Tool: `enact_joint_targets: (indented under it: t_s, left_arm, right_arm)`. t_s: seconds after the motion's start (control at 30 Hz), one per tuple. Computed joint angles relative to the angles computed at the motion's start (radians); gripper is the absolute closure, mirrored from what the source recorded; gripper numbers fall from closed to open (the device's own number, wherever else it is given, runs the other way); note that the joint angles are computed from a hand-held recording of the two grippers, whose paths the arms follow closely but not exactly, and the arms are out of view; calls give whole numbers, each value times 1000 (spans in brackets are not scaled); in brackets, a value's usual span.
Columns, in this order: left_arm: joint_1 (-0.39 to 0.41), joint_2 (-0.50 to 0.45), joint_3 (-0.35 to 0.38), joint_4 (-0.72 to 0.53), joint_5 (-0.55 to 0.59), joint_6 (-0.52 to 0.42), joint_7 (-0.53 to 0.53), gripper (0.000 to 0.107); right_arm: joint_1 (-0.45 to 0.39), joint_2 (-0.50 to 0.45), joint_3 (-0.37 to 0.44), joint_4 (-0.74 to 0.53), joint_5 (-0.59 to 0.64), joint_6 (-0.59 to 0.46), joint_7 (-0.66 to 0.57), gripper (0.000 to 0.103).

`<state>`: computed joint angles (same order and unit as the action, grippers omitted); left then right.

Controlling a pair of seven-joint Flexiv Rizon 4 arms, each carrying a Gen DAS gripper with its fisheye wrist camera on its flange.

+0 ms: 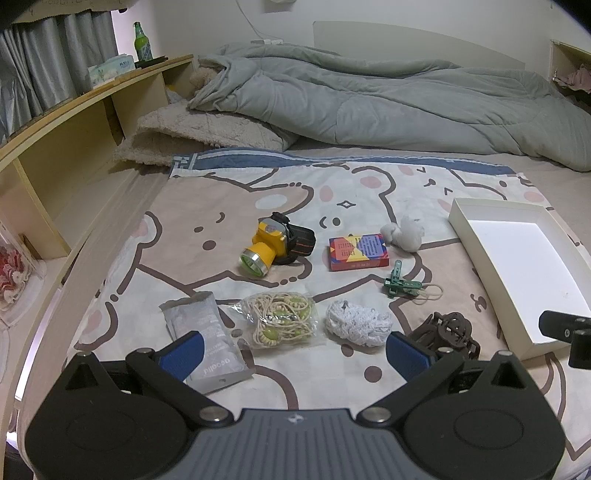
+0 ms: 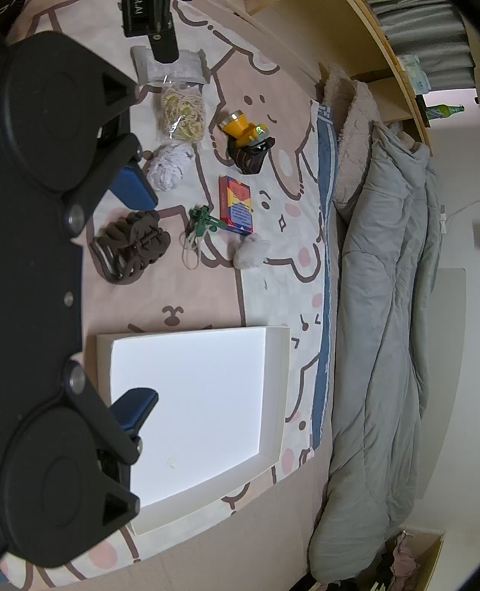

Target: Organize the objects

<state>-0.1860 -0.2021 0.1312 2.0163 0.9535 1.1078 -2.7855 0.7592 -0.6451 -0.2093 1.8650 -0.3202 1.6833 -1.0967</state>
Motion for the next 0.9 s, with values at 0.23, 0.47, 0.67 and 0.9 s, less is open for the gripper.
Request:
enact_joint_targets:
  t_s: [0.23,0.47,0.67,0.9]
  left_arm:
    - [0,0,0,3,-2,1,-1,4]
    - [-1,1,-1,4,-4,0,-2,4]
    - [0,0,-2,3,-6,-1,0,4]
    - [-1,-1,-2,2,-4,-3,-3,4]
  right_arm:
    - [5,0,-5,-1,0,-2,0,0]
    - [3,0,-2,-1,-2,-5,-1,0]
    - [1,0,0,-1,-4,-6,0,0]
    - [-1,-1,1,0,-5,-6,1,0]
